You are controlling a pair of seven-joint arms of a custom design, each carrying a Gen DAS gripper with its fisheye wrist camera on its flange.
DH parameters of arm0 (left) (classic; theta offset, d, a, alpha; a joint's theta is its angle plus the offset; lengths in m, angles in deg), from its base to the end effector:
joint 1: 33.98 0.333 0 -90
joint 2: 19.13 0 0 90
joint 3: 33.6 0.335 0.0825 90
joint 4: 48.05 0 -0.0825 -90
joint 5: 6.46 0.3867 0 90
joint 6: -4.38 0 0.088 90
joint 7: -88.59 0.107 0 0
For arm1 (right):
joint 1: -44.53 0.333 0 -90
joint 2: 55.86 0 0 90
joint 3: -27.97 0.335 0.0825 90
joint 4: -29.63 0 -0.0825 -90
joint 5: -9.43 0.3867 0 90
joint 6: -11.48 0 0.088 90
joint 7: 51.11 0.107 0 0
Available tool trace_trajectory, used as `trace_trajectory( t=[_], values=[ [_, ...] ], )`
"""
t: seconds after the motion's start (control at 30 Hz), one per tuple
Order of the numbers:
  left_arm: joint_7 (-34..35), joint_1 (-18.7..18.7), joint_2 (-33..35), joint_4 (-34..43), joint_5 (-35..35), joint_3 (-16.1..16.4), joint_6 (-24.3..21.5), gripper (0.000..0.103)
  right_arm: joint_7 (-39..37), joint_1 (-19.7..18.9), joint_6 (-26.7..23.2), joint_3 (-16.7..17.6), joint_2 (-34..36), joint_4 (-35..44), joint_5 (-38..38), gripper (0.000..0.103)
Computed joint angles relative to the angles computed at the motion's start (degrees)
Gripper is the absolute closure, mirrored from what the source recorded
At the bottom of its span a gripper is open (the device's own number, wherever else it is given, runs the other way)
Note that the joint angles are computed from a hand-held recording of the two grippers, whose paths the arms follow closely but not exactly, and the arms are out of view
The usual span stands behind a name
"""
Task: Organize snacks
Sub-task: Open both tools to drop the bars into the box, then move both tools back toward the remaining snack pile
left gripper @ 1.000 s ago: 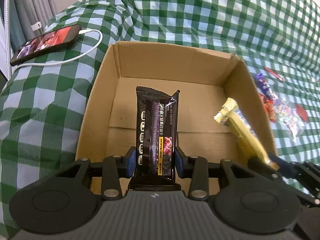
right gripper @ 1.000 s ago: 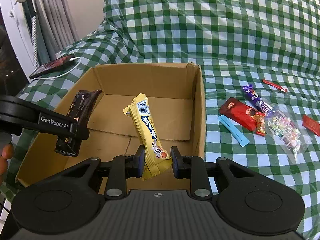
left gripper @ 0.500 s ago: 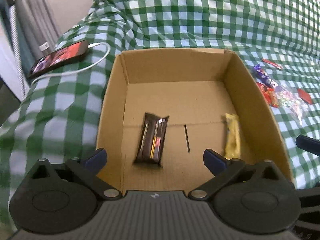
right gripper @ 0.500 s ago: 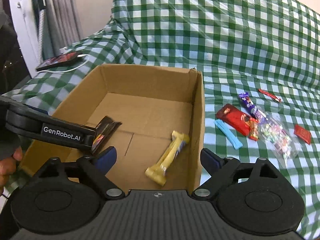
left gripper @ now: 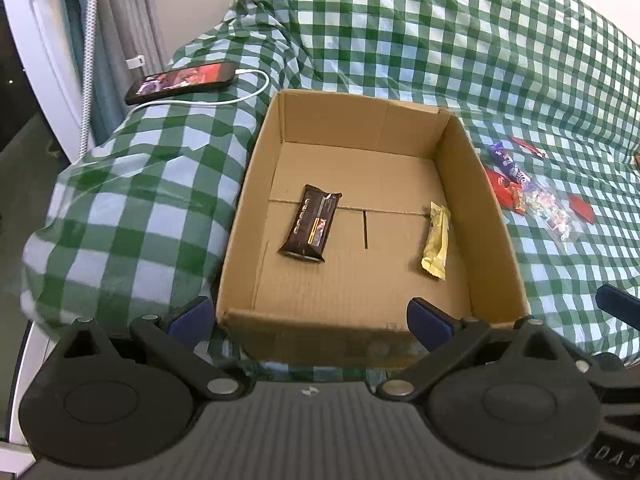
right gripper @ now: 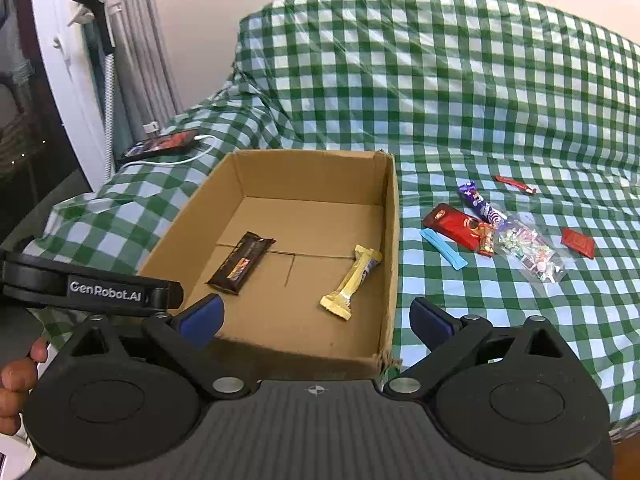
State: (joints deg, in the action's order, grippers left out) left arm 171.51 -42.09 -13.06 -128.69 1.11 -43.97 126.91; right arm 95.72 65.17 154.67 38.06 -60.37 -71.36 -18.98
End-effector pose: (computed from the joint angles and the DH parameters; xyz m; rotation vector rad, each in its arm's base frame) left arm 0.6038 -0.1873 0.7280 -1.6437 2.0661 -0.6422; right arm 0.5015 0.3072 0.7009 -1.4723 1.7589 -0.5805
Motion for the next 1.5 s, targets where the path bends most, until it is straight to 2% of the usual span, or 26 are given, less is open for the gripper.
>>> trace_trajectory(
  t=[0.33,0.73,1.27,1.5],
  values=[
    [-0.28,-0.33,-7.11,-7.26,-0.06,-0.14,3.60,0.000,3.95,-1.48,0.14,3.17,-5.57,-4.34,-4.74,0.003],
    [0.50,-0.77,-10.58,-10.77,-0.42,0.09,5.17,0.000,6.92,-3.81,0.09,6.12,-9.04,-7.19,-6.61,0.001],
    [1.01,-1.16,-9.11,-9.17,0.86,-0.32,3.50,0.000,7.53,-4.26,0.50,6.31,-9.04,-7.75,-4.98,0.000],
    [2.46,-2.26,-4.50,-2.45,1.01,-1.18,-0.29,0.000,10.51,-6.33,0.08,6.23,-10.38,-9.43,-6.43,0.000]
  ],
)
